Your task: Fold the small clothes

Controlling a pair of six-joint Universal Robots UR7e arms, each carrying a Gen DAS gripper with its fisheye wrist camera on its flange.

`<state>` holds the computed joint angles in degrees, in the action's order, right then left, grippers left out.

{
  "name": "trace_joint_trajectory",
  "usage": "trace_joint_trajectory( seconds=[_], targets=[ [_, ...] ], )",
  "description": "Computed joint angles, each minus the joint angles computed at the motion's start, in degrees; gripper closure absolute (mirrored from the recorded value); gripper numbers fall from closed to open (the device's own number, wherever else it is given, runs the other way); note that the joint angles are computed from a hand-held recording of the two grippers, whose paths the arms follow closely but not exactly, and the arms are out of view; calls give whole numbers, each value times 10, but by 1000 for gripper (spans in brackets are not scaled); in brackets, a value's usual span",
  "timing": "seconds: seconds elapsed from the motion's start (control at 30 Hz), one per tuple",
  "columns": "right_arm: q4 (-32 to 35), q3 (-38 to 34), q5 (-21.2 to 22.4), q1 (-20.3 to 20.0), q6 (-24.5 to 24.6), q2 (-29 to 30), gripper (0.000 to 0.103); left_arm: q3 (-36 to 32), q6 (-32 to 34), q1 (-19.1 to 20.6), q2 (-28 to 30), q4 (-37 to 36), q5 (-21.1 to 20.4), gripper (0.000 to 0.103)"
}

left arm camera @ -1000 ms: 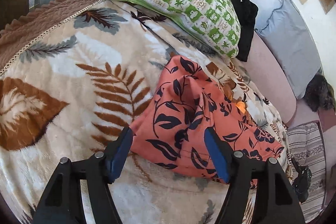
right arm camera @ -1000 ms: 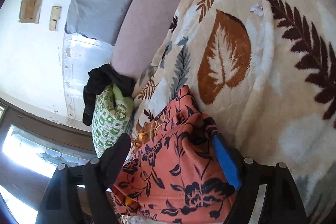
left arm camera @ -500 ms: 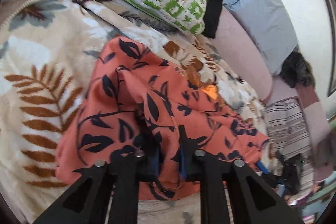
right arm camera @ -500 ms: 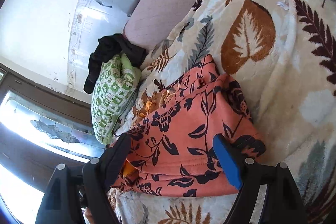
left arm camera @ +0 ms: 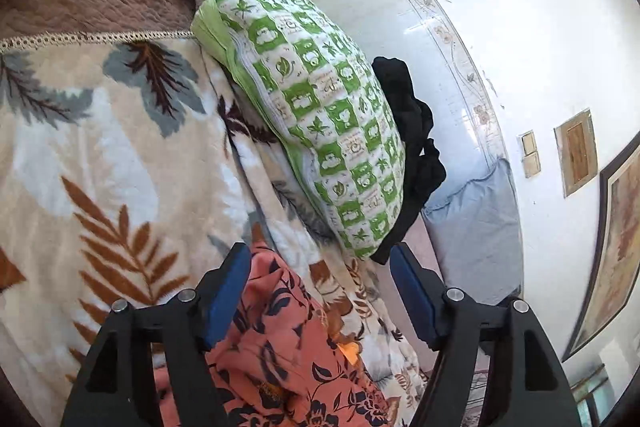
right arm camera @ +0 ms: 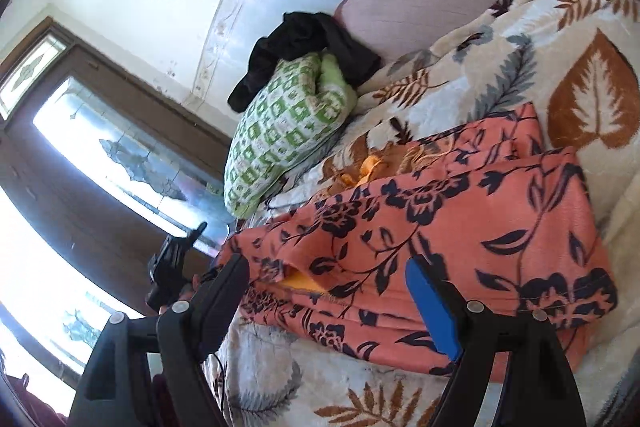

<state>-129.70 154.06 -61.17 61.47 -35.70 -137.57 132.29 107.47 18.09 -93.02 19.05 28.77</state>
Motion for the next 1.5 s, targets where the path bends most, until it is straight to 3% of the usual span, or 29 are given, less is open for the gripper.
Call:
trace_joint_trajectory(
  seconds=[0.13,0.2,0.27,0.4,0.53,0.63,0.7,0.77,0.8,0.87,1.0,1.07,1.2,1.27,1.33,1.4,1.5],
  targets=[
    [-120,21,-89,126,61,121,22,-44,25,26,25,73,68,31],
    [-179,30,-103,162,88,189,35,-75,22,34,69,150,86,31],
    [-279,31,-167,226,134,290,48,-80,-3,22,91,202,80,31],
    [-425,14,-274,311,200,451,64,-83,54,16,71,215,114,31],
    [-437,-40,-357,357,243,514,64,-89,93,36,65,207,150,31],
    [-456,-106,-404,384,254,561,64,-90,87,45,62,205,150,31],
    [-487,-150,-402,387,266,582,64,-91,87,48,62,202,153,31],
    [-480,-180,-328,363,288,580,62,-95,84,47,71,207,151,31],
    [-472,-189,-301,355,299,578,54,-98,88,48,77,209,154,31],
    [-479,-187,-296,357,306,576,47,-105,104,56,88,210,171,31],
    [-420,-167,-286,367,289,577,47,-115,72,70,122,237,183,31],
    [-396,-168,-316,395,274,604,49,-115,44,80,127,247,191,31],
    [-373,-227,-412,457,263,726,57,-107,-16,94,127,272,196,31],
    [-400,-264,-445,474,262,778,57,-106,-21,97,126,275,198,31],
    [-458,-297,-435,473,268,807,57,-110,-15,97,132,276,199,31],
    [-525,-318,-420,463,308,817,57,-118,4,100,143,274,205,31],
    [-571,-311,-401,449,345,792,55,-131,34,105,162,269,219,31]
  ],
)
